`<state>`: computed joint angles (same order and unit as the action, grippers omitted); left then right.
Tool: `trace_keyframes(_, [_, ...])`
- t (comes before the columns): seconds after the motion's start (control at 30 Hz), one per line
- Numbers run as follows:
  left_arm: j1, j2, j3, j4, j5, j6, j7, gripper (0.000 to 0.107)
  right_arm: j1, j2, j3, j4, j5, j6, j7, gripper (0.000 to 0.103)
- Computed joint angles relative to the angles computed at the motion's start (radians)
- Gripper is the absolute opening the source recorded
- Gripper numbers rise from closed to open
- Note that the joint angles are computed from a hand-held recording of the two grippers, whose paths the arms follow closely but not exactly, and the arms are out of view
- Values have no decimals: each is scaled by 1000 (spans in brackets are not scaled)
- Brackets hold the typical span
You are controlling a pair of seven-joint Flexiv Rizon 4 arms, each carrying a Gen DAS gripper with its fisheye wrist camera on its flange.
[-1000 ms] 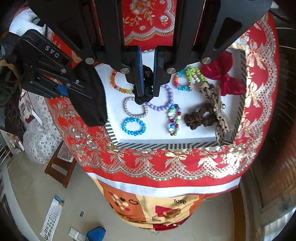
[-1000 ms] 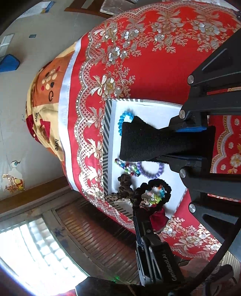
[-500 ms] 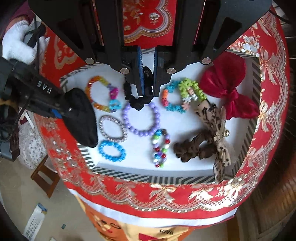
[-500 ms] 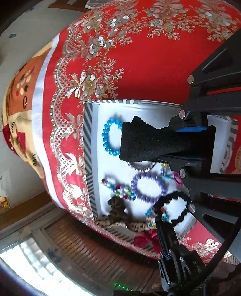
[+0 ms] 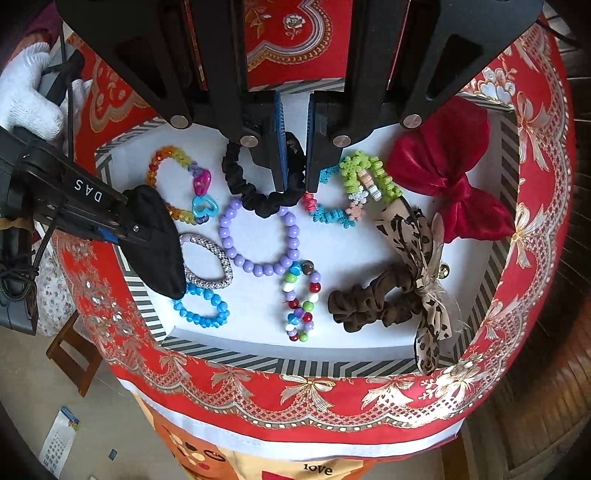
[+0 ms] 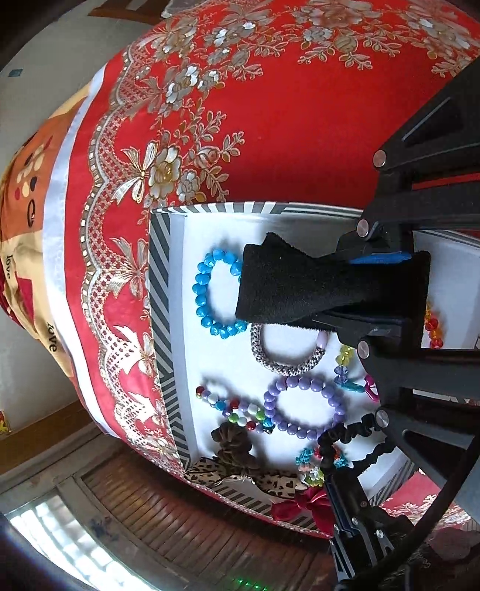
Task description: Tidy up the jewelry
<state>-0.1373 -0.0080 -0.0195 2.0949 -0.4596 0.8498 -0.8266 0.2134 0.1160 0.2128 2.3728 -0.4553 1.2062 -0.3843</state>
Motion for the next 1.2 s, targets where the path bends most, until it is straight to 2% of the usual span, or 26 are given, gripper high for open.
trace_keyframes(0.07, [-1,-2,-1,1,-12,3,6,10,1,-2,-2,0,12,11,-5,21])
trace_keyframes(0.13, [-3,0,-1,5,-25,7,19,22,-4,5,-1,8,14,39,7,29])
trace_keyframes(0.17, [-4,2,-1,7,-27,11,22,32,-8,10,1,13,6,48,19,37])
trace_keyframes(0.2, [-5,4,-1,12,-32,18,26,34,-11,16,4,17,0,54,30,39])
trace_keyframes(0.5, [-10,42,8,37,10,49,1,36,-49,121,65,67,-95,73,162,39])
trace_keyframes(0.7, [-16,96,23,77,-2,80,12,36,-61,176,109,73,-175,29,259,42])
trace_keyframes(1.2, [-34,230,61,171,15,170,25,36,11,230,161,43,-277,-97,361,44])
